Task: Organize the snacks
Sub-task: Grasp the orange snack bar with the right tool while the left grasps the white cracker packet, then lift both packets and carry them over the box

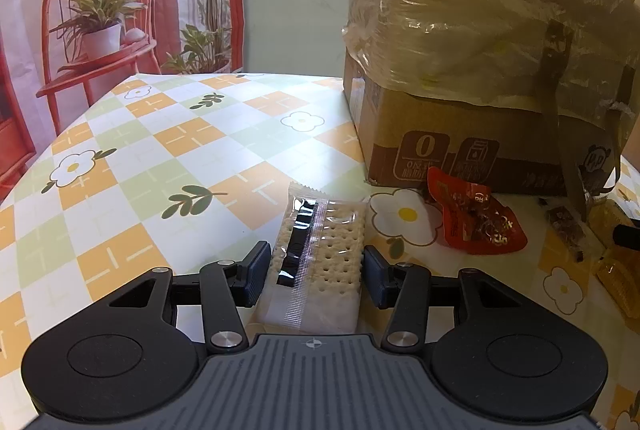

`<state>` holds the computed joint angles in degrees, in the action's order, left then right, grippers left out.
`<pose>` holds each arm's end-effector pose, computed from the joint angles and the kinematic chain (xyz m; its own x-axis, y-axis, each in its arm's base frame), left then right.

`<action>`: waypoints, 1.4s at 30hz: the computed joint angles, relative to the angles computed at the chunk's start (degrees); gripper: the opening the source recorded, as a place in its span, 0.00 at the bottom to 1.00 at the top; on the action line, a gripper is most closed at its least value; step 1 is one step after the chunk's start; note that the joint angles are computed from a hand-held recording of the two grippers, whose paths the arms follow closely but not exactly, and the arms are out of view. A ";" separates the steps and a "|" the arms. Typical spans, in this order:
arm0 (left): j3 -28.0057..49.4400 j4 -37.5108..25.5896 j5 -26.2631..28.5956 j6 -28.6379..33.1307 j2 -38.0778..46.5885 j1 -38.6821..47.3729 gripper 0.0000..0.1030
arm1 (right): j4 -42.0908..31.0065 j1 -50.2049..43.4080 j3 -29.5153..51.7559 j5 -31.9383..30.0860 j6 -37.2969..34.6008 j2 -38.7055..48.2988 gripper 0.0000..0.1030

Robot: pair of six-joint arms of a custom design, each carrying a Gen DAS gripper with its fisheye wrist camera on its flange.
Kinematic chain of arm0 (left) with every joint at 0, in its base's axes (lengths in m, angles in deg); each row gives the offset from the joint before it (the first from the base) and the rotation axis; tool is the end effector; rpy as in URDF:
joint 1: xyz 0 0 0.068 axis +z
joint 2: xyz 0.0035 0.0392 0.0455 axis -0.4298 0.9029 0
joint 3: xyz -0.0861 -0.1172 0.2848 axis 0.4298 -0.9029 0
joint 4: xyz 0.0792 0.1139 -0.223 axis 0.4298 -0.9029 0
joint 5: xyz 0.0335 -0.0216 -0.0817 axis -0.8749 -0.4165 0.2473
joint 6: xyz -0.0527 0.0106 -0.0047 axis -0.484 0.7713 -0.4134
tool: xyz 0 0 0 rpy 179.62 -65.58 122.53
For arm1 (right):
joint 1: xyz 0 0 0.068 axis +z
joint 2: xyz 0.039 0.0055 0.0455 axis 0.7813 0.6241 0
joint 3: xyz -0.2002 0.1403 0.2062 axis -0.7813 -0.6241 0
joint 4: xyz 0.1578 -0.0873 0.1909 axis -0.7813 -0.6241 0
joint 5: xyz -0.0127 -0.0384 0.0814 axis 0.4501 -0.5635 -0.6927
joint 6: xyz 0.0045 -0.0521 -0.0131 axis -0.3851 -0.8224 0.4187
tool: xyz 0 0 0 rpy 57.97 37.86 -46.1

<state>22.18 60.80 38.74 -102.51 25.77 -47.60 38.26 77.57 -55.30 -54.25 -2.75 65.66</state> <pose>0.1975 -0.0635 0.1179 -0.6263 -0.2072 -0.7515 -0.2683 0.9624 -0.0418 0.2489 0.1222 0.1058 -0.5667 -0.1924 -0.8012 -0.3954 0.9166 0.0595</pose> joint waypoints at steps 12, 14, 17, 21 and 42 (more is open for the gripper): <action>1.28 -5.13 0.65 -0.62 -2.57 0.04 0.49 | -0.31 -0.59 0.02 -1.28 0.42 -0.08 0.40; 1.12 -6.35 1.04 -1.13 -4.47 0.32 0.49 | -0.01 -0.51 -0.14 -1.19 0.57 -0.09 0.40; 0.87 -8.25 0.46 -0.95 -8.21 0.50 0.49 | 0.99 -0.51 -0.66 -1.24 0.85 -0.17 0.39; 1.14 -12.30 0.12 -0.16 -14.50 0.99 0.49 | 4.46 -0.61 -2.58 -0.47 2.01 -0.67 0.38; 12.34 -18.64 -7.24 8.29 -28.63 -5.21 0.49 | 0.83 -4.04 -6.09 1.18 6.46 -21.61 0.38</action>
<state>34.52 42.16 31.50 -94.22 -2.86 -52.82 39.09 73.53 -61.40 -53.07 3.70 44.05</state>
